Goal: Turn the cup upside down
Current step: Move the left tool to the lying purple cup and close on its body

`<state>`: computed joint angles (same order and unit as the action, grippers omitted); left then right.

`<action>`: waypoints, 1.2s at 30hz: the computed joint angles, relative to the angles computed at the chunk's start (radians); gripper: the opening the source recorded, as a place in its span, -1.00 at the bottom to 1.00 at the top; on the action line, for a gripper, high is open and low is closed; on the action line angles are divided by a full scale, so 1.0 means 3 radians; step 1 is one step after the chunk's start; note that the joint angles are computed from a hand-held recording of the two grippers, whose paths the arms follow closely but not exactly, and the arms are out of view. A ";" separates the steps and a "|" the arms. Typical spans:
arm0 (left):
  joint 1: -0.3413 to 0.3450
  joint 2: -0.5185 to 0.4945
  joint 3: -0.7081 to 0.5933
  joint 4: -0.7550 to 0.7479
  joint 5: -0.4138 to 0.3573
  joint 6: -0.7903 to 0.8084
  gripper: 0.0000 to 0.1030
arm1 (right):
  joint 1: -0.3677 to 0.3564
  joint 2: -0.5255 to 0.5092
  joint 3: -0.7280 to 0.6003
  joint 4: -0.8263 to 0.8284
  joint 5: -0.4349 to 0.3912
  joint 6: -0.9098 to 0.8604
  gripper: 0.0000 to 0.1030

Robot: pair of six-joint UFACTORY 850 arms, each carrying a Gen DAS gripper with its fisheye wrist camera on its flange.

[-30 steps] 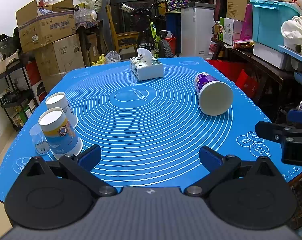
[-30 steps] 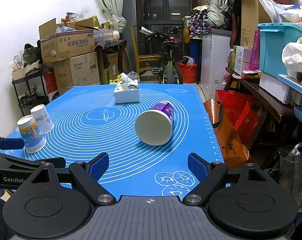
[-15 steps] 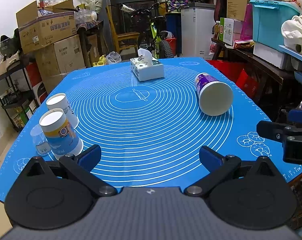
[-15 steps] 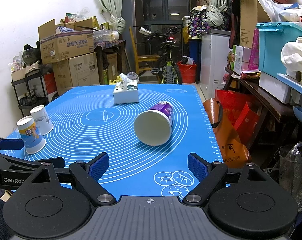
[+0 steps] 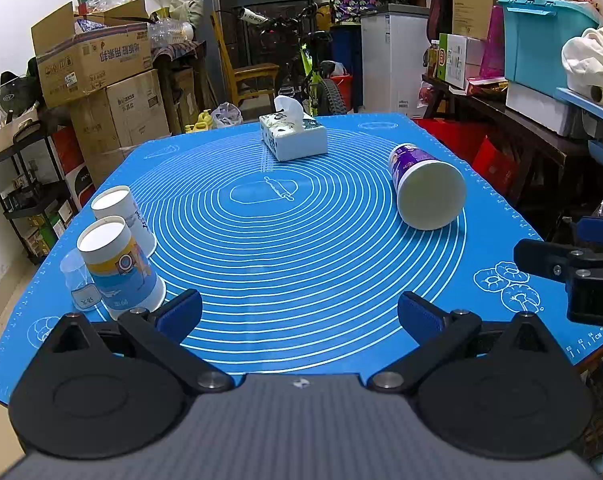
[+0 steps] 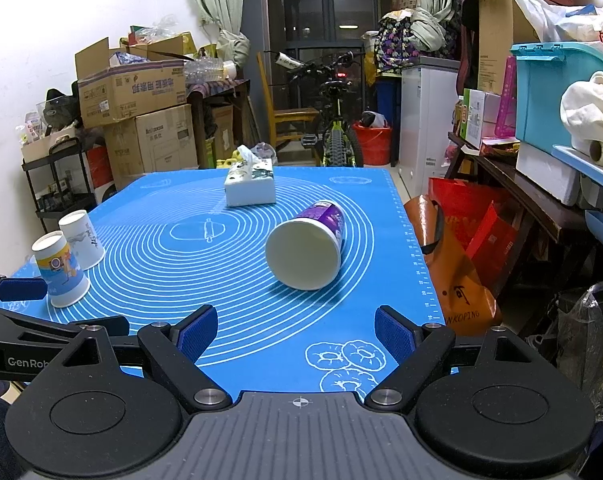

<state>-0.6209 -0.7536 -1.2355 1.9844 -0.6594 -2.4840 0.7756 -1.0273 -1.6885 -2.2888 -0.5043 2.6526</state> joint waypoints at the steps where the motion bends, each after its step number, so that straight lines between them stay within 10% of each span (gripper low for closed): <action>1: -0.0001 -0.0001 -0.0002 -0.0001 0.0001 0.0002 0.99 | 0.0001 -0.0003 -0.0004 0.0003 0.0000 -0.0002 0.70; 19: 0.0070 -0.0098 -0.0230 0.0100 0.0060 0.0028 0.99 | -0.0105 -0.0016 -0.0045 -0.0057 -0.0013 0.0026 0.70; 36: 0.0223 -0.1061 -0.1978 -0.0317 0.0517 0.1054 0.99 | -0.0382 -0.0417 -0.0709 0.0444 0.0034 -0.0386 0.70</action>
<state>-0.5541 -1.0720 -1.8290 1.8892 -0.5044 -2.1679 0.6611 -1.1525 -1.9013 -2.1557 -0.4940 2.5368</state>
